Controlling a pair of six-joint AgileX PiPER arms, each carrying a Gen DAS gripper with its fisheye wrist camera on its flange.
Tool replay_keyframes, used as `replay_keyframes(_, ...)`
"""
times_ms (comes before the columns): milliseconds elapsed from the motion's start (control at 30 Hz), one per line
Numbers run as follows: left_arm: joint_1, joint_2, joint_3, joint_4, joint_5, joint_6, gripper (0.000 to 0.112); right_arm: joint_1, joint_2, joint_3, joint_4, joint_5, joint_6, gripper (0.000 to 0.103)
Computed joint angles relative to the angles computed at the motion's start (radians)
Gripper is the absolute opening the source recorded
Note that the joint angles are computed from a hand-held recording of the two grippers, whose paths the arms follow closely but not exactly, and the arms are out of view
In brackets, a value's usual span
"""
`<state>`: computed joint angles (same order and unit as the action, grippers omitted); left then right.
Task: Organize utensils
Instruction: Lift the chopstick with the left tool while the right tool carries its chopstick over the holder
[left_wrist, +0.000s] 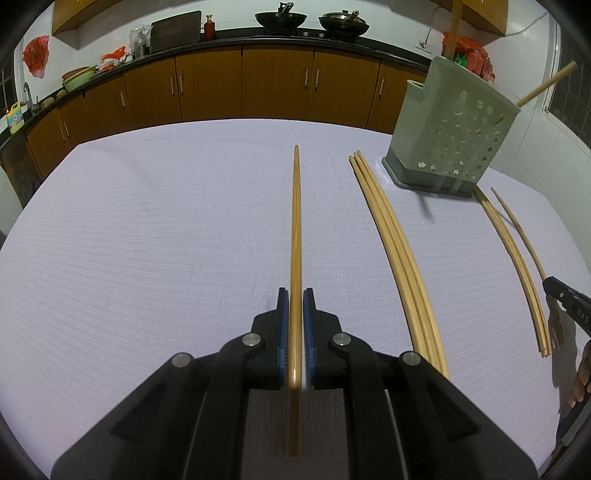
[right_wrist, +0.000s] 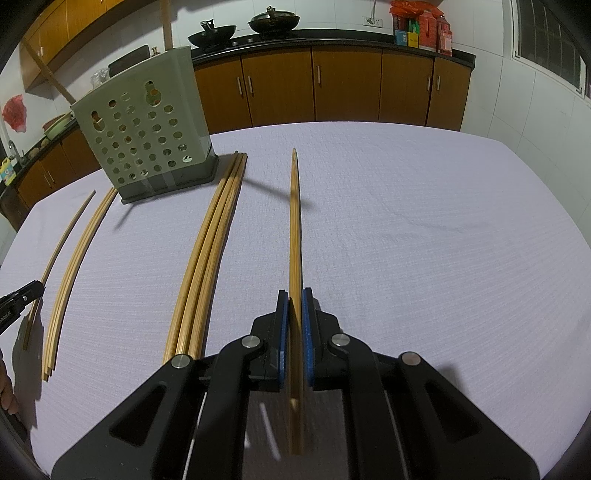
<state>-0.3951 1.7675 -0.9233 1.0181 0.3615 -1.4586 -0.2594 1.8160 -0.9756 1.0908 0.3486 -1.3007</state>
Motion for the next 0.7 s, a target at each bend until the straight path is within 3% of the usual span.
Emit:
replay_keyframes(200,-0.015,-0.01,0.008,0.024,0.029,-0.016,0.008,-0.022,0.001,-0.001,0.047,0.038,-0.038,0.008)
replay_keyframes(333,-0.037,-0.1,0.053,0.165,0.055,-0.129,0.008,-0.047,-0.075,0.046,0.244,0.048,-0.244,0.008)
replay_keyframes(467,-0.056,-0.199,0.052,0.234,0.104,-0.16,0.008,-0.075,-0.16,0.054,0.341,0.092,-0.329,0.008)
replay_keyframes(700,-0.045,-0.283,-0.036,0.21,0.098,-0.091,0.008,-0.087,-0.227,0.017,0.428,0.149,-0.355,0.008)
